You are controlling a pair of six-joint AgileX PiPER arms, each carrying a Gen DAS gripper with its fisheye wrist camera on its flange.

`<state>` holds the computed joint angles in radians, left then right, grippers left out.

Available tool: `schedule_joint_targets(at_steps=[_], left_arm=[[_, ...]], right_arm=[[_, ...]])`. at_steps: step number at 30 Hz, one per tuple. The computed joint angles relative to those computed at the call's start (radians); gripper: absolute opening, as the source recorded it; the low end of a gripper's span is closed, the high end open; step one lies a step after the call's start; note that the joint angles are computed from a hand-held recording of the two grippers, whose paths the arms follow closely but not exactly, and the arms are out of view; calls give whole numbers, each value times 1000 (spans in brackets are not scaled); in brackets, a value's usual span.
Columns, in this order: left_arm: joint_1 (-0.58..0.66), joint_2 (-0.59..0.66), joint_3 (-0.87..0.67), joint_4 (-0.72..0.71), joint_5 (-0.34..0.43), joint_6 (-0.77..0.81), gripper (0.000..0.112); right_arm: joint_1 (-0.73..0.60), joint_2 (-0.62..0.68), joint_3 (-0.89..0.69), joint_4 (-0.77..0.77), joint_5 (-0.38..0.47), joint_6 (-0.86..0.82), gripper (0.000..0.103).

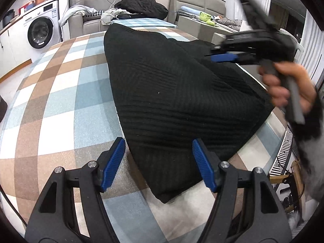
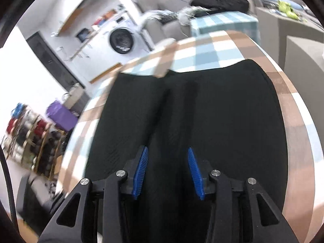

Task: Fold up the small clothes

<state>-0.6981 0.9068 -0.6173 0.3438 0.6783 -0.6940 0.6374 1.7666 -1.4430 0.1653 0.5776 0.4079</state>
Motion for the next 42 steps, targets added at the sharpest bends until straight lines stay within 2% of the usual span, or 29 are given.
schedule_joint_targets(at_steps=[3, 6, 7, 8, 9, 10, 12, 14, 16, 17, 18, 19, 20, 22, 24, 27, 29, 31, 32, 33, 35, 36, 37, 40, 42], left_arm=[[9, 1, 0, 0, -7, 12, 66], [45, 1, 2, -48, -24, 69, 66], [58, 0, 4, -66, -32, 89, 66], [73, -1, 5, -87, -38, 111, 66], [89, -3, 6, -110, -44, 137, 66], [98, -4, 6, -120, -48, 148, 66], [107, -10, 7, -116, -51, 144, 66], [120, -8, 7, -129, -54, 158, 66], [135, 1, 7, -141, -58, 174, 66], [145, 5, 7, -157, -60, 191, 66], [147, 5, 7, -163, -58, 195, 66], [149, 3, 7, -162, -56, 193, 66], [146, 2, 5, -156, -53, 186, 66], [136, 1, 4, -138, -51, 171, 66], [129, 4, 3, -124, -51, 156, 66], [118, 4, 4, -105, -46, 128, 66], [114, 1, 3, -92, -41, 112, 66], [104, -10, 3, -64, -33, 78, 66], [108, -19, 3, -64, -32, 76, 66], [118, -27, 2, -75, -33, 86, 66], [158, -44, -1, -125, -40, 133, 66], [177, -50, -3, -152, -41, 159, 66], [200, -54, -5, -185, -44, 192, 66], [225, -50, -6, -229, -46, 240, 67], [205, -33, -8, -201, -38, 213, 67]], right_arm=[[-63, 154, -208, 25, 110, -42, 42], [-80, 260, -354, 39, 159, -59, 41], [-74, 281, -389, 22, 171, -73, 36], [-69, 311, -443, 26, 201, -93, 17], [-67, 335, -487, 50, 221, -132, 5], [-58, 338, -492, 33, 200, -144, 5], [-37, 284, -431, -76, 78, -97, 4], [-24, 253, -406, -244, 39, 63, 4], [-30, 280, -454, -321, 100, 138, 5], [-38, 317, -515, -302, 173, 116, 13], [-47, 343, -549, -286, 222, 99, 16], [-50, 337, -543, -278, 247, 103, 16], [-51, 315, -508, -261, 231, 92, 17], [-53, 240, -390, -168, 142, 20, 25], [-51, 186, -304, 4, 87, -124, 45], [-18, 217, -327, 155, 132, -254, 46], [2, 273, -394, 134, 188, -228, 45], [29, 294, -408, 64, 186, -154, 34], [36, 290, -407, 40, 175, -137, 17], [36, 271, -390, 57, 161, -152, 7], [43, 181, -283, 79, 43, -189, 7], [56, 123, -230, 30, -6, -162, 7], [69, 78, -199, -37, -19, -106, 7], [108, 21, -176, -266, 39, 92, 7], [113, 61, -203, -324, 109, 141, 7]])
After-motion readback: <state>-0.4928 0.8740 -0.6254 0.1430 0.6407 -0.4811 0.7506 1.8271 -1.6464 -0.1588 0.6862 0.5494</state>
